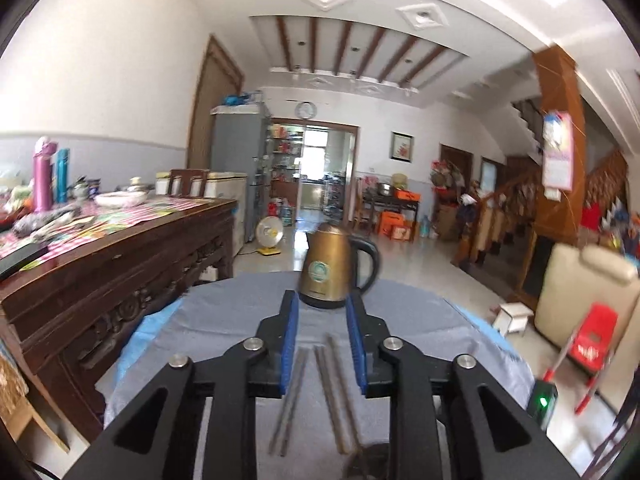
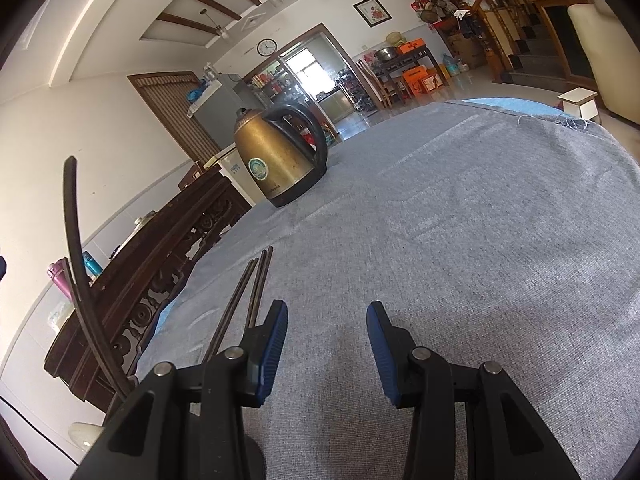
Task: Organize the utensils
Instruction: 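Lower the spoon into the black holder and open the left tool, then move both tools over the remaining chopsticks on the cloth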
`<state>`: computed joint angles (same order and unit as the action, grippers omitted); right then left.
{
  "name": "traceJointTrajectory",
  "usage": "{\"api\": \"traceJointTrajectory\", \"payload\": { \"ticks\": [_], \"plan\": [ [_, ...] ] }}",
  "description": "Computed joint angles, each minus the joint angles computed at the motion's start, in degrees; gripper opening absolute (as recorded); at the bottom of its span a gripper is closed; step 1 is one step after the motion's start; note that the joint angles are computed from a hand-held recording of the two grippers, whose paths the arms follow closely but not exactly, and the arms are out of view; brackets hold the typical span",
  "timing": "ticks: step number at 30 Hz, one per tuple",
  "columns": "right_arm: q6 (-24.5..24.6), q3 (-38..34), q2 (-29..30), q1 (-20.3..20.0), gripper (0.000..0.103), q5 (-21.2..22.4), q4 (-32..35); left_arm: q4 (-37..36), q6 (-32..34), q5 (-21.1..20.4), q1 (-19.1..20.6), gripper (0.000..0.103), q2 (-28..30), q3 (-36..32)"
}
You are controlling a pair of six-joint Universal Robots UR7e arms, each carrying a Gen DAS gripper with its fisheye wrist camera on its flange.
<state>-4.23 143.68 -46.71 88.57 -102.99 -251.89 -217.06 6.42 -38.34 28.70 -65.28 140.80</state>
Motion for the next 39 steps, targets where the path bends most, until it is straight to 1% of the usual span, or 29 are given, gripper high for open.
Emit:
{"api": "traceJointTrajectory", "payload": {
  "ticks": [2,4,7,9,10,11,13,18,23,30,33,37,39],
  "plan": [
    [0.22,0.08,-0.15,-0.12,0.044,0.04,0.28,1.9,0.1,-0.21,2.41,0.041,-1.95,-1.13],
    [0.46,0.18,-0.43,-0.35,0.044,0.25,0.85,5.99,0.53,0.43,5.18,0.047,-3.08,-2.79],
    [1.42,0.33,-1.45,-0.95,0.044,0.94,2.9,16.38,0.12,-1.41,11.19,0.048,-3.57,-6.05],
    [2.08,0.42,-1.62,-1.41,0.044,1.41,3.23,24.37,-2.98,-2.12,14.9,0.048,-3.15,-8.24],
    [2.56,0.4,-2.01,-1.71,0.044,1.67,4.11,28.41,-5.05,-3.91,16.95,0.048,-3.13,-9.26],
    [2.96,0.34,-2.33,-1.94,0.044,1.81,4.94,31.32,-6.86,-5.36,18.65,0.048,-2.82,-10.08],
    [3.46,0.22,-2.71,-2.36,0.044,2.06,5.95,32.95,-7.87,-6.8,20.73,0.048,-1.65,-11.19],
    [4.34,-0.9,-3.17,-2.83,0.044,2.16,8.5,32.14,-7.61,-9.34,22.36,0.048,1.46,-11.85],
    [5.05,-1.76,-3.65,-3.06,0.044,2.04,11.05,31.15,-5.57,-8.85,22.47,0.048,2.61,-12.29],
    [6.34,-2.05,-4.43,-3.68,0.044,2.37,13.75,35.77,-6.25,-9.0,24.48,0.048,3.26,-15.17],
    [6.76,-2.24,-4.77,-4.03,0.044,2.75,15.08,36.57,-6.05,-8.3,24.76,0.048,3.64,-15.76],
    [7.13,-2.62,-5.54,-4.14,0.044,2.96,18.21,37.37,-5.32,-8.47,25.65,0.048,4.01,-16.66],
    [6.86,-2.88,-5.96,-3.9,0.046,2.8,19.41,38.3,-4.76,-8.61,26.08,0.048,4.02,-17.37]
  ]
}}
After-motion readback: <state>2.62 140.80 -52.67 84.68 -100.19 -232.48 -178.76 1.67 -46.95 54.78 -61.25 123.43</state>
